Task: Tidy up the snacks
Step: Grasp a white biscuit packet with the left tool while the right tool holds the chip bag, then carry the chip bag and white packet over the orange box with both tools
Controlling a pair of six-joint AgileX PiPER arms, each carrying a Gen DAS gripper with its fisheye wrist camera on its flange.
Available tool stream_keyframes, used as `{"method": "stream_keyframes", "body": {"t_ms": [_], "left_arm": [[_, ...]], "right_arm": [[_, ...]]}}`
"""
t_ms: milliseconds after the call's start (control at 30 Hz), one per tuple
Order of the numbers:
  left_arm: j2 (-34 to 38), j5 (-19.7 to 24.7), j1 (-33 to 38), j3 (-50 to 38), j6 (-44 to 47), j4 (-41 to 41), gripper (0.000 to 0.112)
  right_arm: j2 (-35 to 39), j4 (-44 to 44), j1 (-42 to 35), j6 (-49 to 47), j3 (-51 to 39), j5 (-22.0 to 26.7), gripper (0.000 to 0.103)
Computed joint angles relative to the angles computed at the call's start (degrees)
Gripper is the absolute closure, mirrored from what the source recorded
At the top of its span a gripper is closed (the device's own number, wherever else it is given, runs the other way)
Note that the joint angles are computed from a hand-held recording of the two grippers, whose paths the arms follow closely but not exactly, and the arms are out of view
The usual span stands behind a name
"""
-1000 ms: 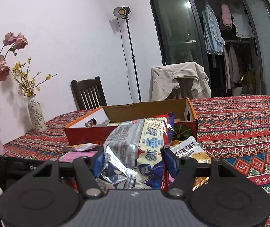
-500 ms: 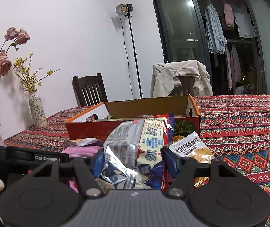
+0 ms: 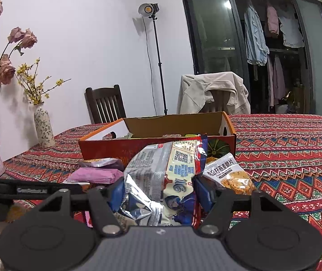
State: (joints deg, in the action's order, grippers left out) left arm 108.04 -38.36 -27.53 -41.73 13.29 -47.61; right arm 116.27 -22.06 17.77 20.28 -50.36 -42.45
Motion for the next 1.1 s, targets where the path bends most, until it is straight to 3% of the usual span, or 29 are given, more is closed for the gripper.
{"method": "stream_keyframes", "body": {"t_ms": [267,500,800,1100], "left_arm": [[-2.24,-10.27,-3.65,6.98,0.19,-1.04,0.065],[-3.78,-12.78,-3.14,9.16,-2.32,1.65,0.065],[-4.76,-13.37,-1.62,6.0,0.78,2.6,0.065],[-4.18,-7.26,2.27,-3.09,5.34,4.14,0.065]], "right_arm": [[-0.67,1.64,0.45,-1.61,1.2,-0.65,0.039],[-1.05,2.69,0.71,-2.58,1.99,-1.22,0.039],[-1.18,4.34,1.27,-4.72,-0.42,0.44,0.039],[-0.28,4.64,1.4,-5.05,-6.35,3.41,0.039]]}}
